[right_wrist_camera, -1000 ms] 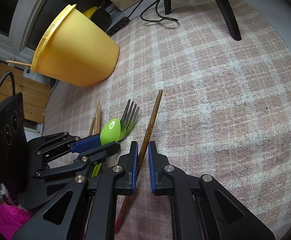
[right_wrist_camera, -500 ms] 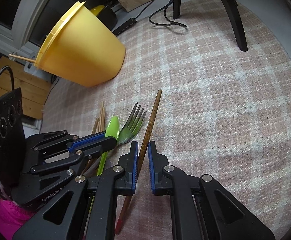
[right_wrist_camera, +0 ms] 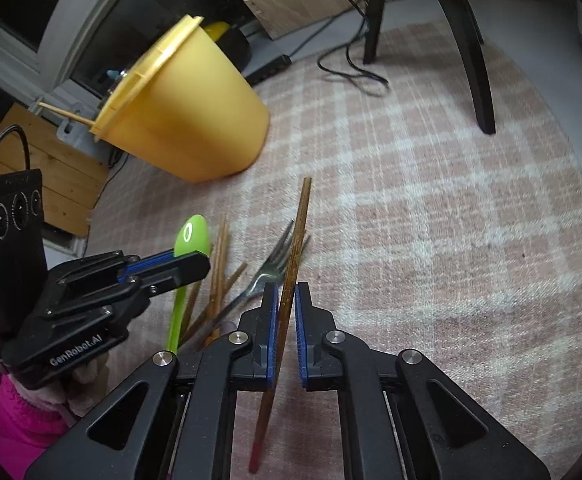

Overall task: Organize utensils
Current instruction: 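Close the left tool on the green plastic spoon while the right tool grasps a chopstick, then carry the green spoon with the left tool over the yellow bin while the right tool carries the chopstick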

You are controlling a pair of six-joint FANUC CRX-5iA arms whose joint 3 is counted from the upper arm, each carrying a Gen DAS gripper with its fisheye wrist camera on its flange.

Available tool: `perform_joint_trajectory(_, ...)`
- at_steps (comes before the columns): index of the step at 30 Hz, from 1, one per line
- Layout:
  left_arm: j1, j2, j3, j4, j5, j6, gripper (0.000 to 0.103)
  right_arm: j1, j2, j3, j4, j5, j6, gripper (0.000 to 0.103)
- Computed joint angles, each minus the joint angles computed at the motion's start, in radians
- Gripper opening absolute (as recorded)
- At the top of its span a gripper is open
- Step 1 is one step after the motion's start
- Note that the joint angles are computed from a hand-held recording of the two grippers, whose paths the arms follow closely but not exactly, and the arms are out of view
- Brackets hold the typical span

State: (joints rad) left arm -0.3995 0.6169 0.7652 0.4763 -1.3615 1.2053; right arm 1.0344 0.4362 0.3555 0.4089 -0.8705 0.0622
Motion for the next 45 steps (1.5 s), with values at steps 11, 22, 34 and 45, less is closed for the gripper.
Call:
perform_joint_trajectory(11,0.065,-0.115,-0.102,0.088,0.140,-0.013,0.002,0.041,-0.003,0.042,0.167,-0.052,-0.022,0.005)
perform_joint_trajectory(22,0.092,-0.106,-0.020,0.113,0.270,0.010,0.002,0.063,0.025,0.123,0.339,-0.079,-0.008,0.005)
perform_joint_trajectory(34,0.077,-0.004,0.206,-0.024,0.385,0.131,0.002,0.057,0.071,0.248,0.448,-0.118,0.061,0.005)
perform_joint_trajectory(45,0.051,0.109,0.444,-0.200,0.399,0.268,0.002,0.031,0.130,0.375,0.529,-0.142,0.126,0.005)
